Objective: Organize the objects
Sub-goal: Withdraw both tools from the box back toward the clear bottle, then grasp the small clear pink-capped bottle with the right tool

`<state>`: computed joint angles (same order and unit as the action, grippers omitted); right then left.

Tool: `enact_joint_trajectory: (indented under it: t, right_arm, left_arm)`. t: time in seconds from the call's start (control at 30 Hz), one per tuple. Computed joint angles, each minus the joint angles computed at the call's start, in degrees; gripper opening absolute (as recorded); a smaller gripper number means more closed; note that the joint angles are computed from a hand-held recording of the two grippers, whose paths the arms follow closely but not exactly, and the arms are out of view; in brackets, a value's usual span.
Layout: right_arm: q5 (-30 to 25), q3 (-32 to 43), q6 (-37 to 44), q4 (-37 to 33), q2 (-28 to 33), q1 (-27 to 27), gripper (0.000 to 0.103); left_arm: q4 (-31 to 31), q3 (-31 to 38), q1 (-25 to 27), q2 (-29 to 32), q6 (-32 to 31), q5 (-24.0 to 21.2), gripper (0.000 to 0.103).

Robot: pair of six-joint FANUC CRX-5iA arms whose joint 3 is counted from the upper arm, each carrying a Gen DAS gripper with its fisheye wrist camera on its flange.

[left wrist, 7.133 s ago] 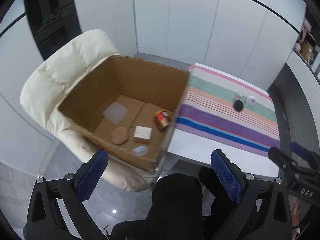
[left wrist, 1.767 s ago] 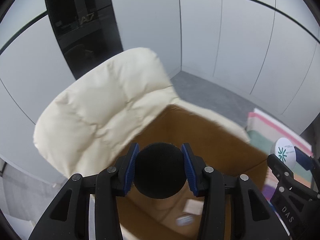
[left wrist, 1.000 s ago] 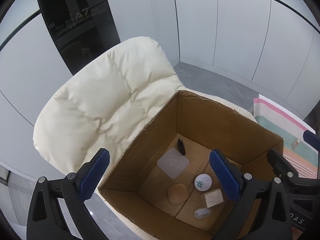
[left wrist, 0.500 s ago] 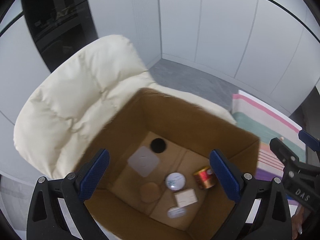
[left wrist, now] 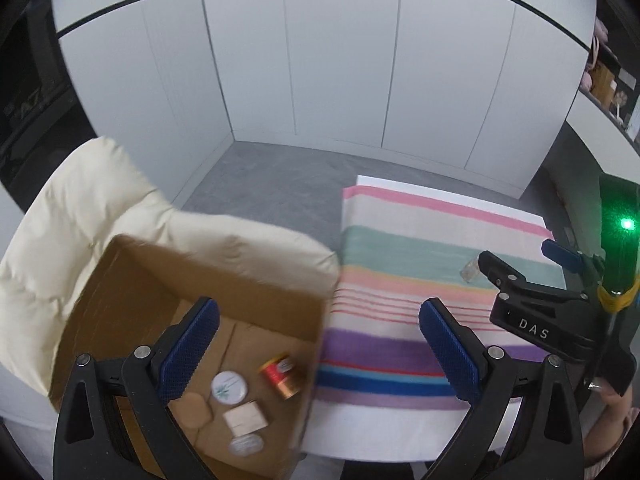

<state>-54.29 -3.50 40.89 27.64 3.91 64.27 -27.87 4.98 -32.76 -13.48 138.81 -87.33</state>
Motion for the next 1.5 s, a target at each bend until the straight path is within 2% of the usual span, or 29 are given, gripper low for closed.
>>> enact_joint_trajectory:
  t: [0.07, 0.23, 0.3, 0.57, 0.63, 0.8, 0.87, 0.97, 1.03, 1.07, 1.13, 1.2, 1.33, 1.5]
  right_arm:
    - [2.3, -1.3, 1.9, -2.1, -0.3, -3.1, 0.098]
    - [7.1, -3.1, 13.8, -8.4, 1.1, -9.8, 0.098]
    - [9.1, -4.6, 17.8, -9.2, 2.1, -11.7, 0.098]
    - [17.7, -7.9, 25.5, -14.7, 6.4, -18.2, 0.098]
    - [19.0, -7.9, 25.6, -15.7, 7.6, -18.9, 0.098]
    - [21.3, -6.0, 33.8, -24.4, 10.4, -20.7, 0.098]
    - [22.4, -6.0, 34.1, -24.0, 11.1, -20.2, 0.098]
    - [23.8, -6.5, 30.1, -20.7, 12.1, -19.3, 0.098]
    - [24.5, -6.9, 26.8, -18.7, 12.5, -18.9, 0.081]
    - [25.1, -7.0, 26.7, -19.2, 12.4, -18.9, 0.065]
    - [25.4, -8.1, 22.9, -15.5, 12.3, -18.4, 0.065]
    - [25.5, -7.7, 23.7, -17.4, 12.1, -18.7, 0.065]
    - [25.8, -8.8, 18.7, -14.8, 11.5, -18.7, 0.065]
    - [23.3, -7.9, 16.6, -14.8, 11.0, -18.7, 0.065]
  left_arm:
    - [0.2, 1.3, 0.1, 2.6, 2.1, 1.1, 0.101]
    - [5.5, -0.1, 2.7, 7.4, 8.6, 9.5, 0.101]
    - [6.0, -0.3, 2.7, 10.4, 9.7, 11.3, 0.101]
    - [8.4, -2.2, 3.5, 20.3, 6.7, 16.8, 0.101]
    - [8.9, -3.0, 4.0, 21.4, 6.3, 17.9, 0.101]
    - [10.0, -5.2, 6.1, 23.1, 6.5, 21.0, 0.101]
    - [9.2, -5.4, 6.3, 23.7, 8.3, 21.2, 0.101]
    - [8.8, -5.5, 6.5, 24.5, 9.4, 21.6, 0.101]
    - [9.6, -5.8, 6.9, 25.0, 9.1, 22.0, 0.101]
    - [10.0, -6.1, 7.2, 25.1, 9.1, 22.4, 0.101]
    - [9.9, -6.0, 7.2, 25.3, 9.2, 22.3, 0.101]
    - [9.3, -5.5, 6.7, 25.7, 9.5, 21.6, 0.101]
    - [9.5, -5.1, 6.4, 25.7, 8.8, 21.6, 0.101]
    - [9.0, -4.4, 6.1, 24.6, 8.5, 21.1, 0.101]
